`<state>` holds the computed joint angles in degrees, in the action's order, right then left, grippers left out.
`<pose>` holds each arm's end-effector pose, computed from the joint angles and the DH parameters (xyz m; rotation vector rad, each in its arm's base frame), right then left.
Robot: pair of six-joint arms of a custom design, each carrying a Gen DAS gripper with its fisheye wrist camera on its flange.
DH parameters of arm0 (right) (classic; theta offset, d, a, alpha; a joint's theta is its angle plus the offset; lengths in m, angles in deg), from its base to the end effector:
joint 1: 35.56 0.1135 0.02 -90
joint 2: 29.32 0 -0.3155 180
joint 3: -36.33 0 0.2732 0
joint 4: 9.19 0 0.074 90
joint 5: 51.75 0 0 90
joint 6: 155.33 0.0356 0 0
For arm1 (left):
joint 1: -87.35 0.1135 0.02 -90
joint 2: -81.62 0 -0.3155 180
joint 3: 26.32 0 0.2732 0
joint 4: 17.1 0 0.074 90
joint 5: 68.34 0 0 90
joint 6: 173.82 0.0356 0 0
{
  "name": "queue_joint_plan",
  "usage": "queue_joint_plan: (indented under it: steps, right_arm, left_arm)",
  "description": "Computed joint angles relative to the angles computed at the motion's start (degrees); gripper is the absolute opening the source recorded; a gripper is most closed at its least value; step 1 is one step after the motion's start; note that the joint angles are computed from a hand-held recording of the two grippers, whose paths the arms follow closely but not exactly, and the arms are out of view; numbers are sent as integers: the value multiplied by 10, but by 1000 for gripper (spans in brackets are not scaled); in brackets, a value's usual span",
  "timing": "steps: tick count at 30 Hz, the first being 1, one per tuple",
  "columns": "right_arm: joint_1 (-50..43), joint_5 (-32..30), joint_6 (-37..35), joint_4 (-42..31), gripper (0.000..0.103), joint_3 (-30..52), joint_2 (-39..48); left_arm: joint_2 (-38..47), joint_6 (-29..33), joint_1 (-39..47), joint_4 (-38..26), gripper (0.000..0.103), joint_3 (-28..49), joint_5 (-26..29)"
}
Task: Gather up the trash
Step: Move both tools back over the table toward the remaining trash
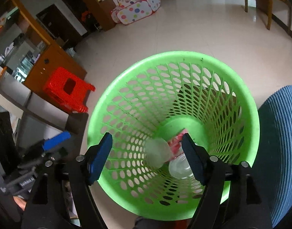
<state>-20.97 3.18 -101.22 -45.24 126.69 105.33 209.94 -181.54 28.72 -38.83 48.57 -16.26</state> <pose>0.4348 0.1343 0.0455 -1.2408 2.4595 0.8121 0.2293 -0.3340 0.0429 -0.9194 2.2634 -0.1393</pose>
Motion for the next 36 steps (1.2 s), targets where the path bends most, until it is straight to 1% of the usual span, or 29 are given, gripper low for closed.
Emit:
queue_joint_plan:
  steps: [5,7,9,12,13,17,18,19,22,24,28,30,35,36]
  right_arm:
    - [-48,-35,-46,-6,74,-58,-59]
    - [-75,-50,-72,-11,74,-81,-86]
    - [-112,-67,-109,-21,74,-105,-113]
    - [-154,-82,-145,-29,76,-129,-137]
    - [-174,-86,-158,-29,78,-139,-146]
    - [-244,-90,-200,-16,78,-167,-165]
    - [-261,-91,-209,-18,78,-168,-164]
    - [-287,-94,-223,-27,78,-164,-163]
    - [-330,-91,-235,-26,78,-155,-155]
    - [-359,-89,-238,-18,79,-146,-149]
    - [-417,-86,-239,-2,81,-111,-127]
    - [-438,-84,-232,-6,82,-80,-111]
    - [-486,-81,-200,-11,82,18,-54]
    - [-493,-81,-197,-16,82,38,-43]
  left_arm:
    - [0,5,-5,-6,48,14,-6]
    - [3,10,-7,-18,48,30,-9]
    - [6,21,-10,-37,48,58,-14]
    - [13,41,-15,-61,48,98,-19]
    - [17,48,-16,-68,48,113,-20]
    - [35,80,-18,-92,48,173,-22]
    - [41,85,-21,-98,52,190,-22]
    - [50,93,-23,-111,55,215,-23]
    - [73,119,-25,-135,56,275,-20]
    - [98,142,-26,-151,57,330,-13]
    - [144,175,-26,-178,58,425,3]
    - [174,192,-25,-200,61,484,12]
    - [240,222,-22,-244,61,613,40]
    - [259,228,-21,-261,61,651,45]
